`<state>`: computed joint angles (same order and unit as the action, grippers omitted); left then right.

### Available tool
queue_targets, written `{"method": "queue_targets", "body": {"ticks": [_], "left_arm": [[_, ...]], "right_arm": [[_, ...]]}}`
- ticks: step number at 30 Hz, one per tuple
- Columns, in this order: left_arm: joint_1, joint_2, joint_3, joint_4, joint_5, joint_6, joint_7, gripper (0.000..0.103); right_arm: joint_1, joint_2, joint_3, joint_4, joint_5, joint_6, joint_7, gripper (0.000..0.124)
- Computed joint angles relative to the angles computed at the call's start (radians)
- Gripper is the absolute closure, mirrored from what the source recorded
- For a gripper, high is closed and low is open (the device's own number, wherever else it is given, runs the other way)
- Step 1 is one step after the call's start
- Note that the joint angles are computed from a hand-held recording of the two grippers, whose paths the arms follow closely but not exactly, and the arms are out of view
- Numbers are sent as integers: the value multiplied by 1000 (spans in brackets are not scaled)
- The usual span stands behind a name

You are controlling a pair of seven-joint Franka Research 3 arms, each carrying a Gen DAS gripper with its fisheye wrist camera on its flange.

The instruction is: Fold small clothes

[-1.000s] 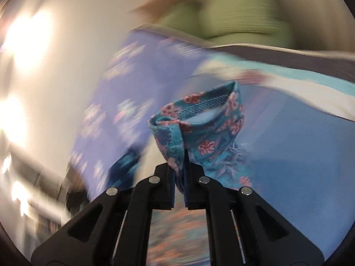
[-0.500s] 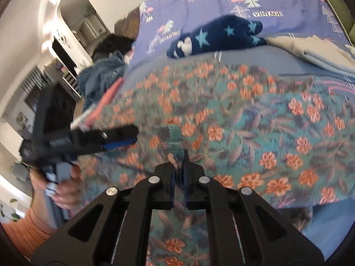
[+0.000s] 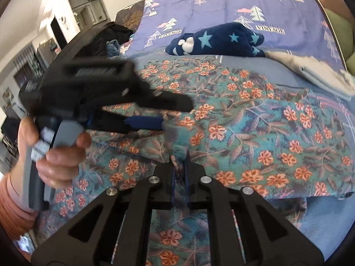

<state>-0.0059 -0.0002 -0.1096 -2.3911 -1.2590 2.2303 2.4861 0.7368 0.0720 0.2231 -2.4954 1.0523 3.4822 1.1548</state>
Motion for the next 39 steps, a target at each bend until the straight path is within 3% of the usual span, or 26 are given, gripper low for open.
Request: {"method": "queue_targets", "body": {"ticks": [3, 7, 9, 11, 14, 15, 16, 17, 19, 21, 29, 31, 33, 35, 38, 39], "left_arm": [[2, 17, -1, 18, 0, -23, -18, 42], [-4, 20, -12, 19, 4, 9, -1, 44], [-10, 13, -17, 13, 8, 30, 12, 54], [-16, 13, -19, 11, 26, 42, 12, 75], [-26, 17, -24, 11, 39, 73, 2, 94], [-27, 17, -25, 10, 39, 80, 1, 97], [-29, 17, -26, 10, 39, 85, 0, 98], [-29, 17, -26, 10, 36, 88, 1, 100], [-30, 1, -24, -3, 29, 96, 13, 100], [-34, -23, -22, -11, 15, 104, 33, 100], [-71, -130, -1, 39, 36, 81, 54, 100], [-80, -180, 7, 35, 58, 113, 70, 100], [-94, -233, 6, 5, 83, 217, 89, 100], [-105, -262, 32, -11, 105, 263, 98, 100], [-92, -290, 86, -29, 154, 279, 85, 100], [-87, -292, 99, -33, 175, 285, 76, 100]], "right_arm": [[22, 8, 1, 15, 56, 15, -84, 104], [42, 19, 3, 38, 112, 18, -174, 96], [50, 28, 5, 53, 147, 23, -209, 93], [57, 32, 10, 61, 169, 33, -232, 92], [63, 37, 17, 74, 218, 49, -284, 91], [71, 45, 18, 90, 271, 60, -336, 93], [76, 56, 20, 117, 340, 68, -409, 98], [71, 66, 24, 137, 385, 72, -465, 116], [62, 81, 45, 162, 436, 104, -529, 116], [54, 69, 60, 128, 346, 145, -439, 116], [42, 19, 77, 140, 336, 260, -381, 116], [32, -9, 76, 133, 292, 246, -309, 116], [22, -18, 72, 168, 296, 205, -296, 116], [13, -13, 67, 208, 294, 154, -293, 116], [17, 29, 63, 310, 350, 71, -384, 116], [25, 59, 60, 368, 421, 52, -477, 116]]}}
